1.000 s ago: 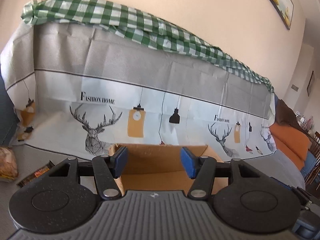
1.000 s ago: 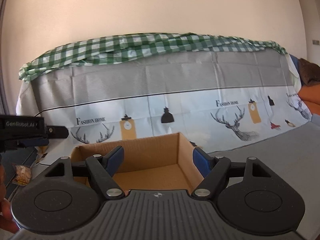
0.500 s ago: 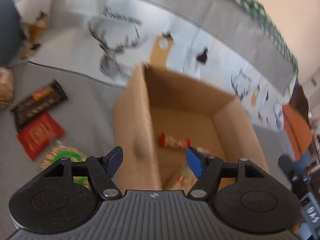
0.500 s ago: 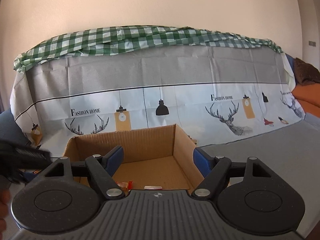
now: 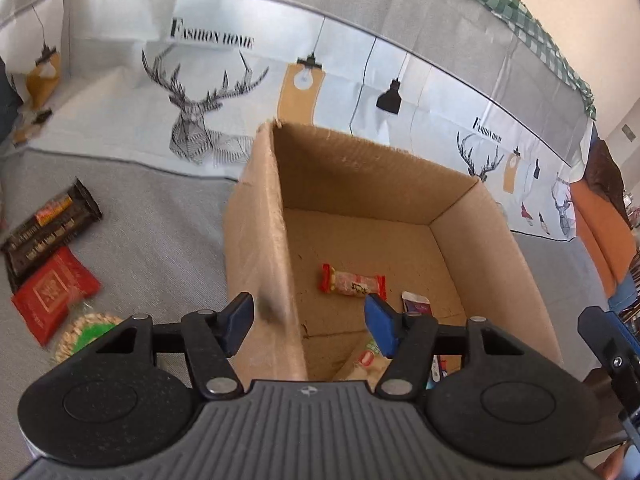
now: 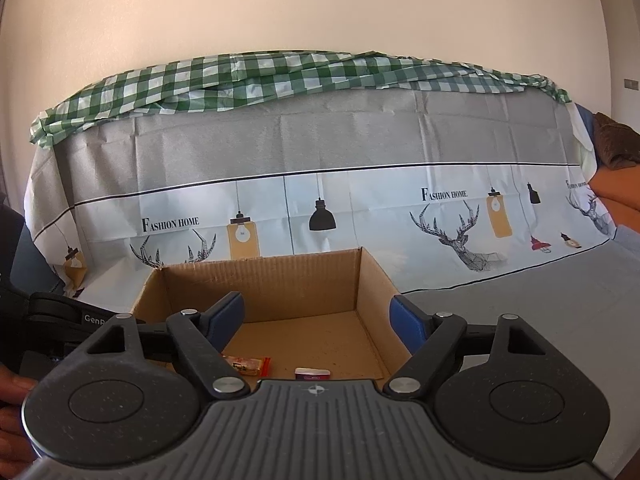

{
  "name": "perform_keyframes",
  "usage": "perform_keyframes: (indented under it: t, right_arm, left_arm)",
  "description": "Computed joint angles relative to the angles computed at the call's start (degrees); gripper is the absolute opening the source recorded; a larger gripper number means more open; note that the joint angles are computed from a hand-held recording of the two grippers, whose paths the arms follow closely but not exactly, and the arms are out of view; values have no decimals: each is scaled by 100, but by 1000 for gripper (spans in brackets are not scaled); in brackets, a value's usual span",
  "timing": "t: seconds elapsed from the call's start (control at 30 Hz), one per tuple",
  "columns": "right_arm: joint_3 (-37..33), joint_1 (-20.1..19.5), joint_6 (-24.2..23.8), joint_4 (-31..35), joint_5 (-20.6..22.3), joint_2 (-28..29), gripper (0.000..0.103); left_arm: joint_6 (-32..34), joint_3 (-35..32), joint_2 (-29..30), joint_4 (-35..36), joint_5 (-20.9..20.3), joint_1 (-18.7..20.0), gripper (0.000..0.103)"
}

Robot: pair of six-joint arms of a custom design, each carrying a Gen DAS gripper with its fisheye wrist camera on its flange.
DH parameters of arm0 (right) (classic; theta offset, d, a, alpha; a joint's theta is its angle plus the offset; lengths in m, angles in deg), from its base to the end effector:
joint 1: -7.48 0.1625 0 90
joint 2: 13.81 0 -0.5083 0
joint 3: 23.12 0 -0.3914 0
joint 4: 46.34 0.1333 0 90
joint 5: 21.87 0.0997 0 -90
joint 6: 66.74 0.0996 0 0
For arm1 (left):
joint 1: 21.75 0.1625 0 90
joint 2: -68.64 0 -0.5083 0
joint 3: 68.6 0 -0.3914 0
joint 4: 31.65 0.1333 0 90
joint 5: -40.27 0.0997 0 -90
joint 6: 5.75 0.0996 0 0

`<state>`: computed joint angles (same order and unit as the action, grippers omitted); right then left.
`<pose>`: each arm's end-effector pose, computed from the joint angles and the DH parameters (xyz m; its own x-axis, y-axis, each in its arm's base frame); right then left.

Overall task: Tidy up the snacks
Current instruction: 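Move both tools back from the box toward the remaining snacks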

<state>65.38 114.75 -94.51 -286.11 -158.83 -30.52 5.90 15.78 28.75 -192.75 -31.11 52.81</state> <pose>0.2645 -0.6470 0.0202 -0.7356 0.3321 0.5904 -0.4572 0.3996 -0.7945 -0.0540 -0.8157 0.1745 -0.8839 0.2861 -0.3700 0.4253 0.8209 -0.3810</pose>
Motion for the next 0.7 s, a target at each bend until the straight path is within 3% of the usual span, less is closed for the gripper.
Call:
perform_keyframes:
  t: [0.27, 0.3, 0.47, 0.6, 0.67, 0.7]
  right_arm:
    - [-92, 118, 8, 56, 254, 98, 79]
    - [-102, 139, 11, 56, 310, 118, 77]
    - [-15, 222, 180, 171, 778, 151, 45]
    - [-12, 288, 250, 337, 1150, 198, 39]
    - [-83, 326, 228, 423, 1260, 254, 40]
    - [-121, 341, 226, 485, 1313, 280, 40]
  left_arm:
    - [535, 501, -416, -693, -137, 7, 65]
    - [601, 561, -493, -735, -185, 10, 61]
    - [917, 510, -745, -527, -306, 35, 41]
    - [1832, 546, -767, -1190, -159, 114, 38]
    - [1999, 610, -733, -1560, -314, 332, 38]
    - [1940, 587, -712, -1442, -163, 407, 37]
